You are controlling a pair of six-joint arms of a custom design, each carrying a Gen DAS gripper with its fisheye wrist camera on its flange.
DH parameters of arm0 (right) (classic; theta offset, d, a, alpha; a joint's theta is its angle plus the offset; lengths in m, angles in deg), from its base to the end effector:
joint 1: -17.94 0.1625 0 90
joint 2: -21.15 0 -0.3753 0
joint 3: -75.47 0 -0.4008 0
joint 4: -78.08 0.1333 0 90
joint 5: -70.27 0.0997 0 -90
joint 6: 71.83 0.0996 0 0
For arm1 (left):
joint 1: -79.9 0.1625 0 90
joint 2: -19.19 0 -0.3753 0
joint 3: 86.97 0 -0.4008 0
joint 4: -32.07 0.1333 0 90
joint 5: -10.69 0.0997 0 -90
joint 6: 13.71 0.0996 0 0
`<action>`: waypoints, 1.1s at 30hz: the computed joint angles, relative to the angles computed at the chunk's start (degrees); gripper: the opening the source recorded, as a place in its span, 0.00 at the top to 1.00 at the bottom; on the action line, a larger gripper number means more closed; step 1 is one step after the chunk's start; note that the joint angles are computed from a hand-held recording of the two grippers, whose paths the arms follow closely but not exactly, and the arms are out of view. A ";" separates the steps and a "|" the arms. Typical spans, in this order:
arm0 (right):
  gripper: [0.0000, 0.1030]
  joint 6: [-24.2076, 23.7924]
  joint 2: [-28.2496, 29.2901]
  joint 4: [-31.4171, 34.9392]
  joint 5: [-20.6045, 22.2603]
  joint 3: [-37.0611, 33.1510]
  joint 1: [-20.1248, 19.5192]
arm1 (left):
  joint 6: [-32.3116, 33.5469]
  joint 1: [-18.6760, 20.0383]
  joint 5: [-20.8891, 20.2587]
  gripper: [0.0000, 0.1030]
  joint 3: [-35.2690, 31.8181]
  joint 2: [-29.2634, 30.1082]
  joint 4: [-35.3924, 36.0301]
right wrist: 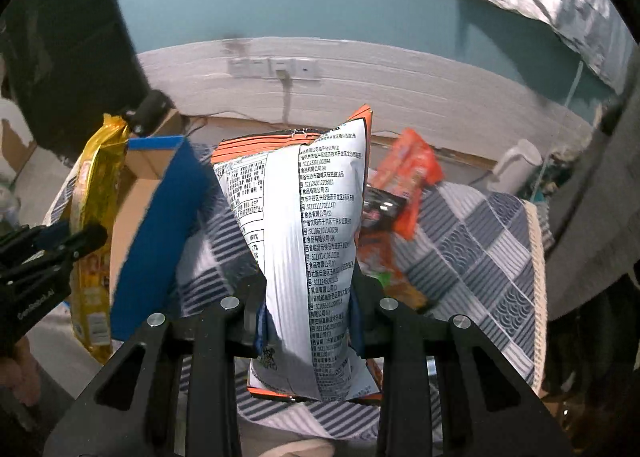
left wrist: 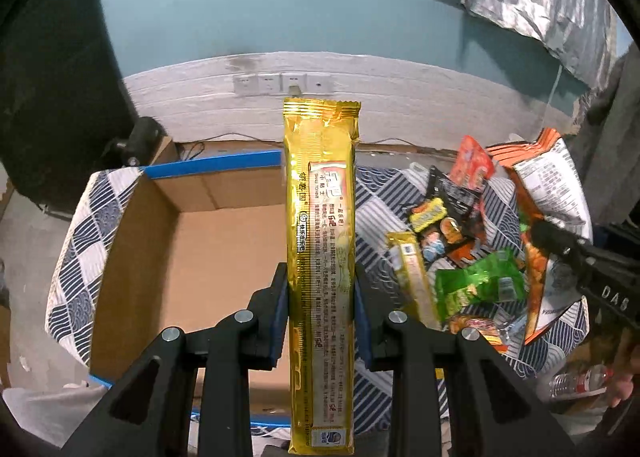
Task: Organize snacks
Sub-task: 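Lift both held snacks and carry them over the cardboard box, then open both grippers to drop the yellow bar and chip bag into the box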
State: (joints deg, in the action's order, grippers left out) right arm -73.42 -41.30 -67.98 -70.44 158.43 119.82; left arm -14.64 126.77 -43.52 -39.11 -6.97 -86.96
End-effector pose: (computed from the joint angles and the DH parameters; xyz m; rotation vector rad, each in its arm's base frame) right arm 0.1923 -0.6409 0.3615 -0.0738 -2.2199 0.7945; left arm -0.4197 -0.7283 0.1124 0.8758 2.4173 -0.4640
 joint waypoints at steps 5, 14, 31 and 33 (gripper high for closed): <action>0.72 -0.09 5.50 3.47 2.35 -5.81 1.11 | -0.57 1.45 -0.38 0.72 0.05 -1.47 -0.01; 0.72 -0.44 14.95 8.89 4.89 -16.56 2.31 | 0.31 3.92 3.02 0.72 0.37 -2.91 -2.05; 0.72 1.52 30.31 20.37 9.68 -36.62 2.93 | -1.10 8.16 4.37 0.72 -3.77 -1.60 -0.43; 0.72 2.01 31.32 21.57 9.97 -38.10 2.97 | -1.76 8.53 4.33 0.72 -5.02 -0.98 0.63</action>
